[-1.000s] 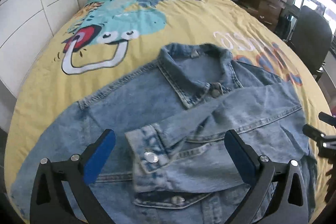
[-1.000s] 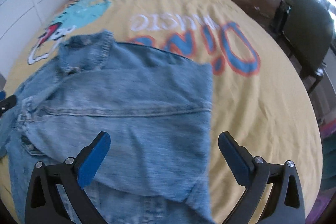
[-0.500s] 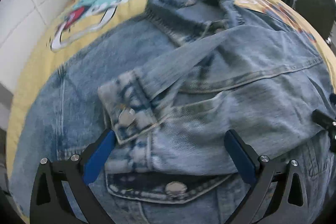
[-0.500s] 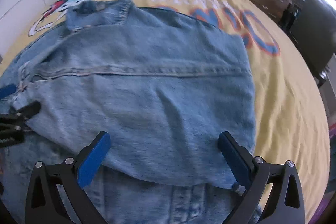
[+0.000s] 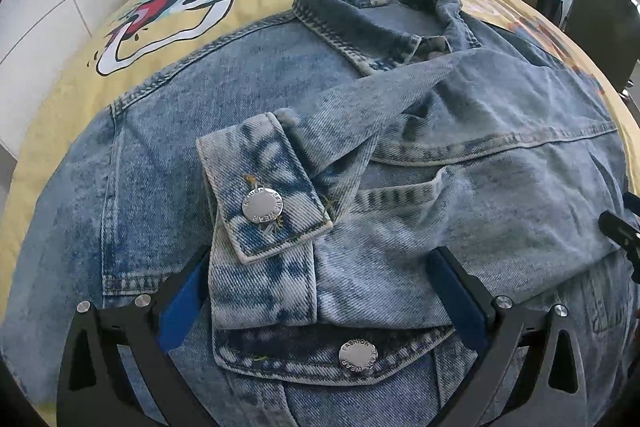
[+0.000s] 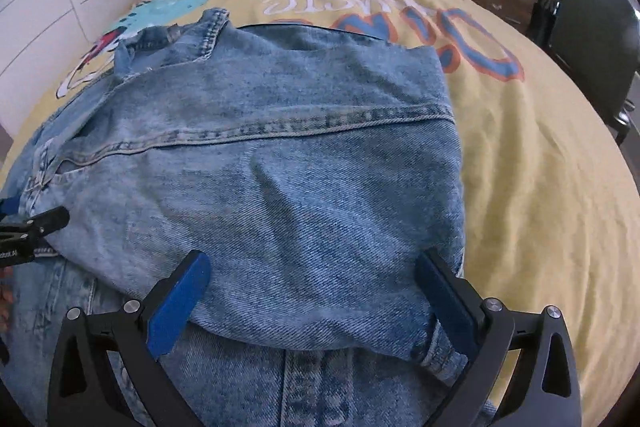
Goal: Fold large clothes
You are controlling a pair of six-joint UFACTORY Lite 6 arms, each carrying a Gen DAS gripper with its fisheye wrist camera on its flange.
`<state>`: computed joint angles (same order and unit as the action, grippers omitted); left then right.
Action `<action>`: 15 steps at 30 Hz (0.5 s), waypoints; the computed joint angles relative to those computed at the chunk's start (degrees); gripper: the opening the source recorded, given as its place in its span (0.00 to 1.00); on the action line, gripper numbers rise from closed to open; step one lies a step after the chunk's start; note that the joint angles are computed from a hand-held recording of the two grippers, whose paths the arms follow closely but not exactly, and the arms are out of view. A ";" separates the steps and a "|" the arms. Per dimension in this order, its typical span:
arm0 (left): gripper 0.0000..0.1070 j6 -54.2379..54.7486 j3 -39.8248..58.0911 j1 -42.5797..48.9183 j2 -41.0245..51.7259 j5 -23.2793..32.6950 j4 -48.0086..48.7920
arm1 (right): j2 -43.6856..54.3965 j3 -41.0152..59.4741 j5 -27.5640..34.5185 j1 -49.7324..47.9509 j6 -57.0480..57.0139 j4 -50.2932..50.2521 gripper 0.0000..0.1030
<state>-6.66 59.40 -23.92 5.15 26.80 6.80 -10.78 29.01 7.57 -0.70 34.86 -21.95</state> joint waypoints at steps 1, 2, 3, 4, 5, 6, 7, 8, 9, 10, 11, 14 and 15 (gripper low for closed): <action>0.96 1.04 0.04 0.24 -0.25 0.27 -0.97 | 0.70 1.15 1.32 0.27 -2.06 2.24 1.00; 0.96 2.20 0.26 0.54 -0.49 0.98 -1.89 | 1.58 2.99 3.63 0.33 -6.52 6.33 1.00; 0.96 3.12 0.72 0.92 -0.87 2.46 -2.88 | 1.80 4.25 5.50 0.43 -8.74 8.18 1.00; 0.96 4.42 0.99 1.52 -1.32 3.64 -4.18 | 1.50 4.95 6.71 0.58 -8.82 8.01 1.00; 0.96 7.19 0.87 2.85 -2.54 4.87 -7.10 | 0.39 5.25 8.10 1.13 -7.46 6.48 1.00; 0.96 10.40 0.08 4.65 -4.45 5.45 -10.58 | -0.69 5.37 9.41 1.77 -5.92 4.79 1.00; 0.96 12.76 -0.68 6.30 -6.29 6.03 -13.21 | -2.62 5.17 10.94 2.51 -4.74 3.42 1.00; 0.96 15.28 -1.15 8.47 -8.07 7.00 -15.94 | -4.50 4.91 12.07 3.18 -4.59 3.12 1.00; 0.96 17.77 -1.41 10.93 -9.68 8.34 -18.46 | -6.72 4.58 13.39 3.97 -4.96 3.40 1.00; 0.96 20.19 -1.48 13.95 -11.23 10.25 -20.66 | -8.81 4.34 14.91 4.86 -5.07 3.59 1.00; 0.96 22.30 -1.46 17.33 -12.74 12.39 -22.33 | -10.57 4.30 16.44 5.68 -5.29 3.96 1.00; 0.96 25.79 -1.31 26.91 -16.10 16.90 -23.53 | -15.57 4.37 20.84 7.32 -10.19 9.42 1.00; 0.96 27.26 -0.89 29.72 -16.72 18.17 -24.32 | -17.53 4.32 22.41 7.82 -11.46 11.38 1.00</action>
